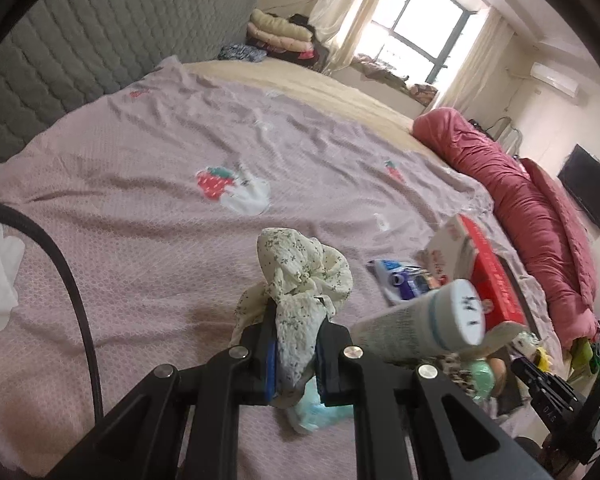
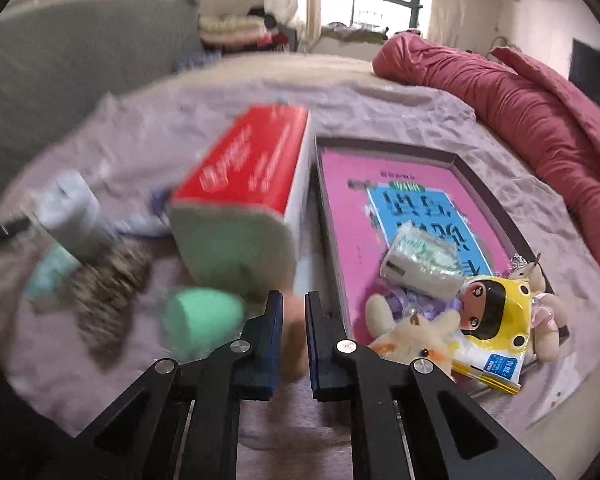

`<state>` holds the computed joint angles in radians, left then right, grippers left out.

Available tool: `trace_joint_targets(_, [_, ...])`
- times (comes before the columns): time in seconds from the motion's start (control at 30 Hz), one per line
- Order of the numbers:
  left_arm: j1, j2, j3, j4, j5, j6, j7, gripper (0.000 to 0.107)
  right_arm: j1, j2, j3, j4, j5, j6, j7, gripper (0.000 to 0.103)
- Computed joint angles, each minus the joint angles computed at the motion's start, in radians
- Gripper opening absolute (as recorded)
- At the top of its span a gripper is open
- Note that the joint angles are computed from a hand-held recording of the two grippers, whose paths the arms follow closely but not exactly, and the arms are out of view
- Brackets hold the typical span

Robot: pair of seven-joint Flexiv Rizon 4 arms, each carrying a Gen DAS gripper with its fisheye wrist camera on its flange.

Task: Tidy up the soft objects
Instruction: 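Lift the scrunchie with the left gripper while the right gripper grasps the peach sponge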

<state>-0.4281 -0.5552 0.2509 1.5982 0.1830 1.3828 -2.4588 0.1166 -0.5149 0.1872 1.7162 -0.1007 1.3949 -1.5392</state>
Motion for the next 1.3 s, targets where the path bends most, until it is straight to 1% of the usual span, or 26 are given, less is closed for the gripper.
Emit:
trace_joint_targets(0.03, [-0.012, 0.003, 0.009, -0.005, 0.008, -0.004, -0.004, 0.015, -0.021, -0.001, 0.025, -0.007, 0.002, -0.009, -0.004, 0.011])
trace_joint_targets(0.1, [-0.02, 0.005, 0.007, -0.014, 0.016, -0.015, -0.005, 0.015, -0.024, -0.003, 0.028, -0.019, 0.026, -0.038, -0.014, 0.011])
trace_joint_targets(0.17, [-0.019, 0.005, -0.005, -0.019, 0.019, -0.02, 0.0, 0.015, -0.052, -0.016, 0.062, -0.053, 0.065, -0.091, -0.034, 0.011])
trace_joint_targets(0.27, [-0.023, 0.003, -0.011, -0.03, 0.03, -0.034, 0.007, 0.015, -0.085, -0.024, 0.099, -0.084, 0.13, -0.116, -0.082, 0.013])
trace_joint_targets(0.3, [-0.023, 0.003, -0.014, -0.032, 0.033, -0.034, 0.01, 0.015, -0.079, -0.022, 0.092, -0.085, 0.138, -0.12, -0.083, 0.016])
trace_joint_targets(0.37, [-0.021, 0.004, -0.019, -0.034, 0.037, -0.037, 0.014, 0.015, -0.08, -0.025, 0.096, -0.096, 0.162, -0.138, -0.098, 0.017])
trace_joint_targets(0.47, [-0.016, 0.008, -0.025, -0.03, 0.04, -0.03, 0.019, 0.015, -0.057, -0.017, 0.075, -0.085, 0.165, -0.137, -0.106, 0.019])
trace_joint_targets(0.57, [-0.011, 0.009, -0.029, -0.025, 0.036, -0.023, 0.019, 0.015, -0.023, -0.013, 0.044, -0.068, 0.138, -0.128, -0.105, 0.024])
trace_joint_targets(0.63, [-0.008, 0.011, -0.03, -0.018, 0.032, -0.014, 0.018, 0.015, 0.032, -0.009, -0.02, -0.047, 0.077, -0.129, -0.057, 0.033])
trace_joint_targets(0.67, [-0.008, 0.012, -0.028, -0.015, 0.03, -0.011, 0.017, 0.015, 0.038, -0.011, -0.026, -0.045, 0.063, -0.133, -0.049, 0.034])
trace_joint_targets(0.77, [-0.008, 0.012, -0.029, -0.012, 0.024, -0.006, 0.021, 0.015, 0.081, -0.012, -0.08, -0.025, -0.013, -0.122, 0.005, 0.037])
trace_joint_targets(0.87, [-0.008, 0.013, -0.029, -0.011, 0.019, -0.004, 0.027, 0.015, 0.135, -0.013, -0.147, 0.007, -0.116, -0.094, 0.062, 0.044])
trace_joint_targets(1.07, [-0.011, 0.011, -0.031, -0.012, 0.009, 0.004, 0.038, 0.015, 0.295, -0.02, -0.36, 0.086, -0.427, -0.049, 0.239, 0.057])
trace_joint_targets(1.1, [-0.013, 0.01, -0.031, -0.013, 0.008, 0.004, 0.039, 0.015, 0.332, -0.024, -0.413, 0.1, -0.498, -0.041, 0.277, 0.058])
trace_joint_targets(1.13, [-0.012, 0.01, -0.031, -0.013, 0.006, 0.004, 0.041, 0.015, 0.352, -0.029, -0.447, 0.106, -0.552, -0.035, 0.303, 0.06])
trace_joint_targets(1.2, [-0.013, 0.008, -0.032, -0.015, 0.002, 0.001, 0.044, 0.015, 0.387, -0.041, -0.506, 0.116, -0.657, -0.022, 0.349, 0.061])
trace_joint_targets(1.27, [-0.014, 0.006, -0.034, -0.02, -0.001, -0.004, 0.049, 0.015, 0.405, -0.047, -0.551, 0.123, -0.742, -0.004, 0.4, 0.055])
trace_joint_targets(1.3, [-0.013, 0.005, -0.036, -0.021, -0.003, -0.005, 0.052, 0.015, 0.421, -0.048, -0.587, 0.129, -0.794, 0.006, 0.44, 0.044])
